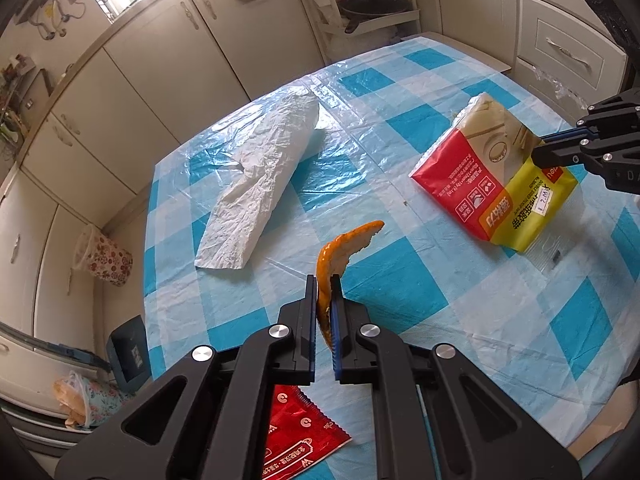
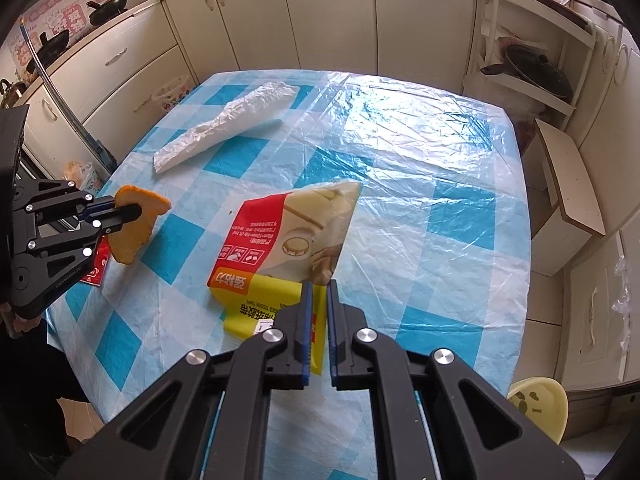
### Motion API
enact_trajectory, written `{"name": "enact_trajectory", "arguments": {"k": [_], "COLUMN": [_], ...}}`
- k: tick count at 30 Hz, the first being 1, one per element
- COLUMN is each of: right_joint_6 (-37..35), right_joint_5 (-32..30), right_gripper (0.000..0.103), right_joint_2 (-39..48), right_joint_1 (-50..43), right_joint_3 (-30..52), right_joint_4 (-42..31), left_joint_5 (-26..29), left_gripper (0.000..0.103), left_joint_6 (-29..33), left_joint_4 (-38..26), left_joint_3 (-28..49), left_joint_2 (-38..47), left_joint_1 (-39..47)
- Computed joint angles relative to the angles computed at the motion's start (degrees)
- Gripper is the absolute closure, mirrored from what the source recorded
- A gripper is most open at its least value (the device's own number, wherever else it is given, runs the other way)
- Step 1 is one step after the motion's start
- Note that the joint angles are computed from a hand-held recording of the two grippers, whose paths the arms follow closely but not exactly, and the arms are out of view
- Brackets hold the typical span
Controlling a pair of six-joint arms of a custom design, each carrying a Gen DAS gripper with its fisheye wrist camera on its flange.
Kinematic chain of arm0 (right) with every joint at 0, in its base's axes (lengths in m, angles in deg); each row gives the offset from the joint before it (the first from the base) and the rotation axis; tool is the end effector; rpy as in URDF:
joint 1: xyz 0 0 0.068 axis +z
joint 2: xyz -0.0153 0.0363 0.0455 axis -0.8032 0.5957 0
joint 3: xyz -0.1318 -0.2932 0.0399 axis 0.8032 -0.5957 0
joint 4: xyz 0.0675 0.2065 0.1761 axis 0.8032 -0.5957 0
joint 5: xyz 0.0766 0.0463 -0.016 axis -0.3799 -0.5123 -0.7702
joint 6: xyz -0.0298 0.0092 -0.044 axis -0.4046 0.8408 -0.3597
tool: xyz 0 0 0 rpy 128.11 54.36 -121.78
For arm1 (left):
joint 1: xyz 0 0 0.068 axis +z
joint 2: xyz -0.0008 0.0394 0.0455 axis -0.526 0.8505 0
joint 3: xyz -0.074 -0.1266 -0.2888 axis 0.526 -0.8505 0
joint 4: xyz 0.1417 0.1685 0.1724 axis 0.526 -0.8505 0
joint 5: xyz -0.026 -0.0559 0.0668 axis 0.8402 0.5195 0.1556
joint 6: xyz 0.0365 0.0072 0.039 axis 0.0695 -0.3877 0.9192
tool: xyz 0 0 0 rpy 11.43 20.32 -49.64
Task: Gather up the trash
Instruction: 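Lift the peel with the left gripper while the right gripper lifts the red-and-yellow box, then carry the peel in the left gripper and box in the right gripper to the yellow bucket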
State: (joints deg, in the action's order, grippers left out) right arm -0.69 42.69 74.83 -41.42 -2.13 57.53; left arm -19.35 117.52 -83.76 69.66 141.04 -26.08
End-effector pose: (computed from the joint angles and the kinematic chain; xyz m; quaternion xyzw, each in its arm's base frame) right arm 0.2432 0.0599 0.1728 -0.1767 0.9416 0.1236 0.2586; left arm 0.2293 0.0214 0.1853 0.2264 0.9294 0.0779 0.2807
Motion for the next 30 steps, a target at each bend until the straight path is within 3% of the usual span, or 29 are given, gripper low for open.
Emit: {"name": "enact_trajectory", "arguments": {"k": [5, 15, 30], "right_joint_6": [-1.3, -9.1, -26.1], "right_joint_5": [-0.9, -6.0, -18.8], "right_gripper": [0.096, 0.096, 0.096], "right_joint_2": [-2.1, -6.4, -3.9], "right_joint_1": [-2.9, -16.8, -49.7], "right_joint_3": [-0.5, -1.8, 1.9], "right_joint_4": [-0.9, -4.5, -12.3], "left_joint_5": [0.5, -5.8, -19.3], "left_gripper": [0.097, 0.097, 0.097], "left_joint_6": [-2.0, -9.0, -29.5], "left_joint_4": [-1.1, -1.8, -3.8], "left_joint_3": [0.2, -1.7, -1.8], "left_joint_2": [-2.8, -9.1, -10.6], "left_joint_1": [-1.8, -14.0, -46.8]}}
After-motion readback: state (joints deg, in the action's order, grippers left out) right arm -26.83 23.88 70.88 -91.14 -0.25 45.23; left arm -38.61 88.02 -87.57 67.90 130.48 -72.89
